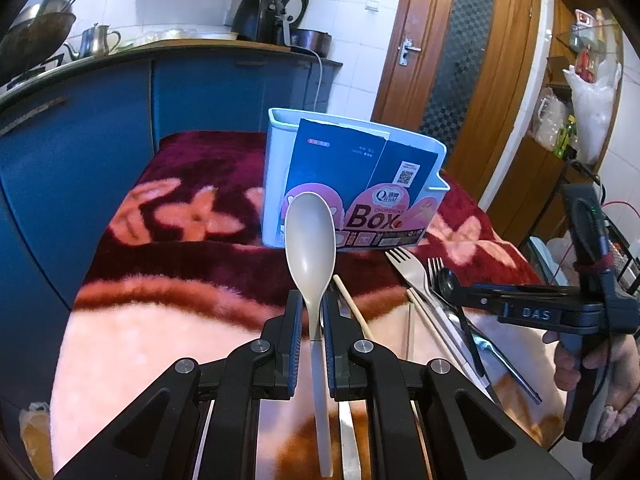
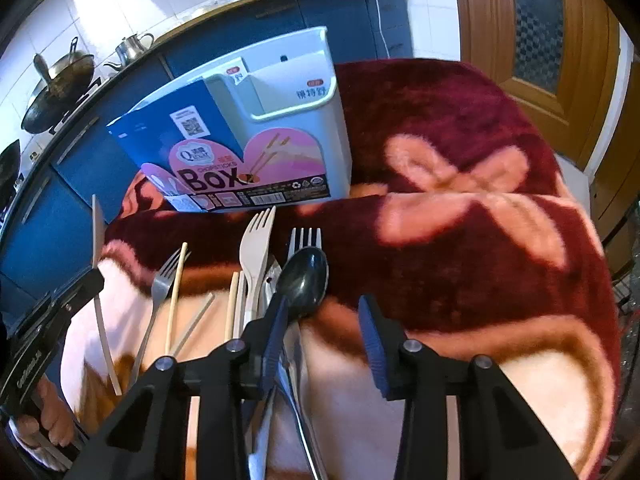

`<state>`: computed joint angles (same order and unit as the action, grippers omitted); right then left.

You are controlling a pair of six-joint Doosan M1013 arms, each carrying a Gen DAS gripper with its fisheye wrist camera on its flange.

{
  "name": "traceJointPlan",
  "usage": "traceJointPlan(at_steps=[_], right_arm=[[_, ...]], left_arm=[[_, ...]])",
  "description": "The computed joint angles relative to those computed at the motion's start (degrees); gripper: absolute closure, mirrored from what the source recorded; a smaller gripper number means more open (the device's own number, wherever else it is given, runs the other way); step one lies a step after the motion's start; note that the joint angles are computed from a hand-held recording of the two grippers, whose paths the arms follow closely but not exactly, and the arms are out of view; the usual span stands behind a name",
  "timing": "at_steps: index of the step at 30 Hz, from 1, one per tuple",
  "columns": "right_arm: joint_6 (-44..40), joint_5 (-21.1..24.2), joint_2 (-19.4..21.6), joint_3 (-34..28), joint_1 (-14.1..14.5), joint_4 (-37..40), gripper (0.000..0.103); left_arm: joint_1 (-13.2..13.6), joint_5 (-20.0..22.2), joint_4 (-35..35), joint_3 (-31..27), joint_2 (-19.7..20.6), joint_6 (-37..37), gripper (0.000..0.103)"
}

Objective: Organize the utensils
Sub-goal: 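Carry the white spoon with the left tool into the caddy and release it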

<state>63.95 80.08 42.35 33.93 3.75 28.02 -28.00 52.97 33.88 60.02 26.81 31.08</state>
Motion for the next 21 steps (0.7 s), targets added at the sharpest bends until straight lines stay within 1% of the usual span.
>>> traceJointPlan(at_steps=[4, 7, 9, 11, 14, 21], right_arm=[[0.98, 1.06, 1.06, -1.78, 0.21, -0.17, 0.069], [1.99, 1.85, 1.73, -2.86, 0.17, 0.01, 0.079], [2.36, 1.85, 1.87, -3.03, 0.06, 0.23, 0.093], [2.72, 2.23, 2.11, -3.28, -0.22, 1.23, 0.096], [2.77, 1.4, 1.79, -2.63, -0.51, 2.18, 0.099], [-0.52, -2.48, -0.98, 1.81, -1.53, 6.38, 0.1]], left_arm=[[0.13, -0.55, 0.44, 0.27, -0.11, -0.54, 0.093], [0.18, -0.66, 0.54, 0.33, -0.14, -0.95, 0.093], [0.18, -0.75, 0.69, 0.42, -0.21, -1.24, 0.093], [0.14, -0.79, 0.98, 0.47, -0.25, -1.48, 0.093], [0.04, -0.94, 1.6, 0.67, -0.41, -2.13, 0.093], [-0.34, -1.61, 3.86, 1.07, -0.89, -4.06, 0.093]])
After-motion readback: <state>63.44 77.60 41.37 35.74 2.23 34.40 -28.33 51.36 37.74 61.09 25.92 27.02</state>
